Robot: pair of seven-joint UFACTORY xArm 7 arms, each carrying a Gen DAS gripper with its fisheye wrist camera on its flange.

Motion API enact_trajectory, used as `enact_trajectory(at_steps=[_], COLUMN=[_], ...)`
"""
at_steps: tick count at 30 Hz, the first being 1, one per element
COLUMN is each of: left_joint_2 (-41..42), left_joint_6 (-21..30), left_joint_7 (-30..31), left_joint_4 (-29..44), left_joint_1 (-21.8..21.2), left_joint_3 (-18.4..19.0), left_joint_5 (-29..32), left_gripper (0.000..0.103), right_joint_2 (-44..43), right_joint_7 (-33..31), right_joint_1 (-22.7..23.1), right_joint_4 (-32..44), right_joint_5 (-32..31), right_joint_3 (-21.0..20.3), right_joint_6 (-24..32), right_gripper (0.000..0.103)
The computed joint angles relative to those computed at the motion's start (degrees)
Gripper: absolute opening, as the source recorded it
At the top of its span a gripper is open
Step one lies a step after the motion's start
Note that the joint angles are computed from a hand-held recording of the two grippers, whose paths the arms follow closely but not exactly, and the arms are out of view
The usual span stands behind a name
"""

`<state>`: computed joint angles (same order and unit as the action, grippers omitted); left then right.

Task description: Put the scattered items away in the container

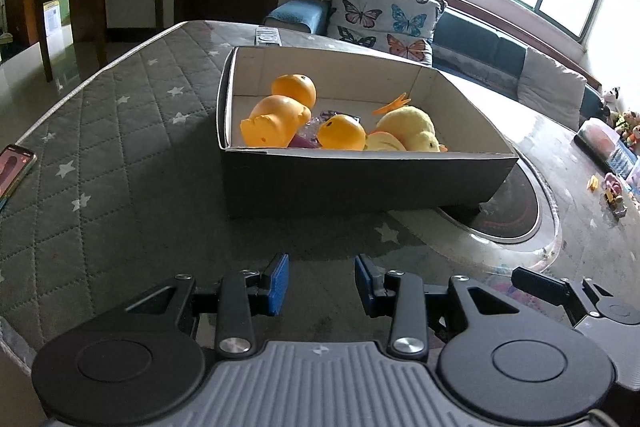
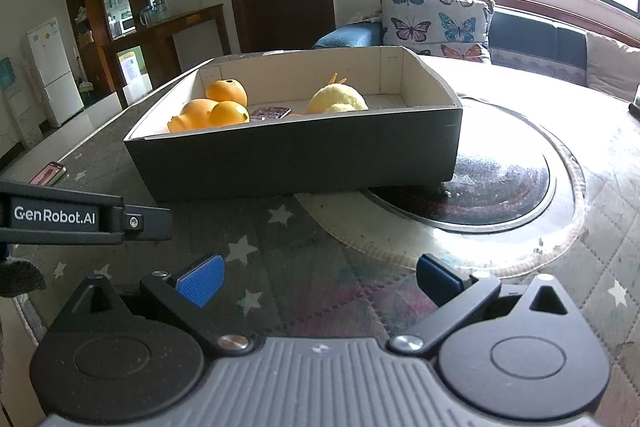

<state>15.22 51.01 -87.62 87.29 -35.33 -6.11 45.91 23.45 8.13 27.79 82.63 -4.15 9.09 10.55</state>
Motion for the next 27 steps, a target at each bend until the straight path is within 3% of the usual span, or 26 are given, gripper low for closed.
enact_trajectory(at_steps=[27], left_joint_2=[1.90], left_joint_6=[1.85], left_joint_7=[1.79], left_joint_4=[1.72], left_joint_1=[-0.59], left_joint_3=[0.78], left_joint_5=[-0.74], left_gripper=[0.038], right_joint_2=[2.34], right_joint_7=[-2.98], right_joint_1=[-0.81], right_joint_4=[2.72], right_joint_5=[2.20], right_joint_3=[1.48], right_joint_6=[2.04], right_gripper=[0.103])
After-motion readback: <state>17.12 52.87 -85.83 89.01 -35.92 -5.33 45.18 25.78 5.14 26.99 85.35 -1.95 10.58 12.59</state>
